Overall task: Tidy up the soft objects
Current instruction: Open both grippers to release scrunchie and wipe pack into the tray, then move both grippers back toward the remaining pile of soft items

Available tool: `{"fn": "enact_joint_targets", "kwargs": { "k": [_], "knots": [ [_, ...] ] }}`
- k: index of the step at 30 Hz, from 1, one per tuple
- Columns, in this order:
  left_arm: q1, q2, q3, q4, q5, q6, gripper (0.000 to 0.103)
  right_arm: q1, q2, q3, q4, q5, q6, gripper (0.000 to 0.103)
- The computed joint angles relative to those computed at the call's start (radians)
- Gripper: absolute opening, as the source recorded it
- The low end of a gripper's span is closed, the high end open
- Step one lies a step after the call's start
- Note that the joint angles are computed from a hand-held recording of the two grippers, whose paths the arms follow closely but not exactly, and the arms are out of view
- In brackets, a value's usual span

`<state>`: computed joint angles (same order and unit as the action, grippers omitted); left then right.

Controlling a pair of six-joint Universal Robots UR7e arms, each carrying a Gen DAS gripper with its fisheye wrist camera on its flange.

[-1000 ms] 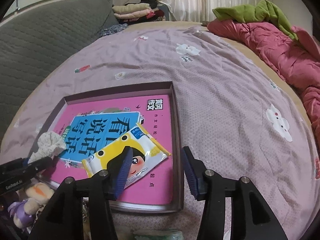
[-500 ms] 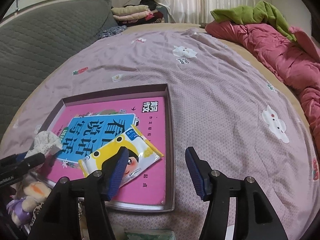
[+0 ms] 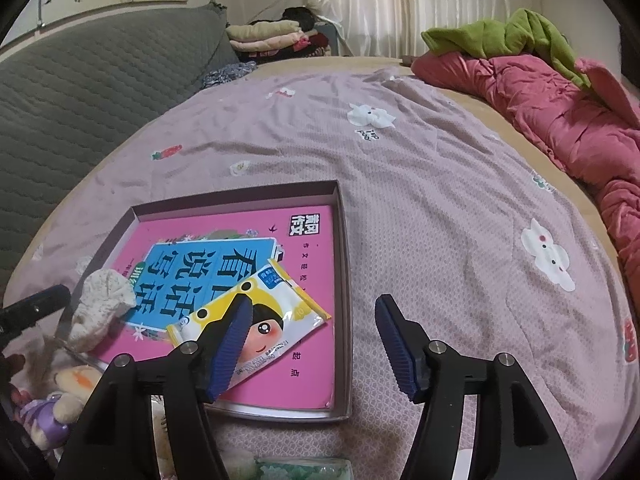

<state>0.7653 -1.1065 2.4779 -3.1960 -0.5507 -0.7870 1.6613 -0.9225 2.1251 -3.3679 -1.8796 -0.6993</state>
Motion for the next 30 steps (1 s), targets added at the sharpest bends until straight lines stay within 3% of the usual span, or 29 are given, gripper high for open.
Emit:
{"fn": "enact_joint_targets", "kwargs": {
  "k": [4, 16, 22, 30],
  "knots": [
    [-0.027, -0.008, 0.017, -0.028, 0.016, 0.012, 0.061, 0.002, -0.007, 0.014, -0.027, 0.018, -0.012, 0.068],
    [-0.078, -0.042, 0.041, 0.099, 0.065, -0.089, 0.061, 0.005, -0.057, 0.083, -0.107, 0.093, -0.043, 0.073],
    [-0.093, -0.035, 0.054, 0.072, 0.038, -0.103, 0.061, 0.002, -0.086, 0.115, -0.118, 0.106, -0.045, 0.073],
    [-0.145, -0.036, 0.067, 0.129, 0.079, -0.163, 0.061, -0.006, -0.132, 0.154, -0.127, 0.120, -0.035, 0.073]
  ]
}}
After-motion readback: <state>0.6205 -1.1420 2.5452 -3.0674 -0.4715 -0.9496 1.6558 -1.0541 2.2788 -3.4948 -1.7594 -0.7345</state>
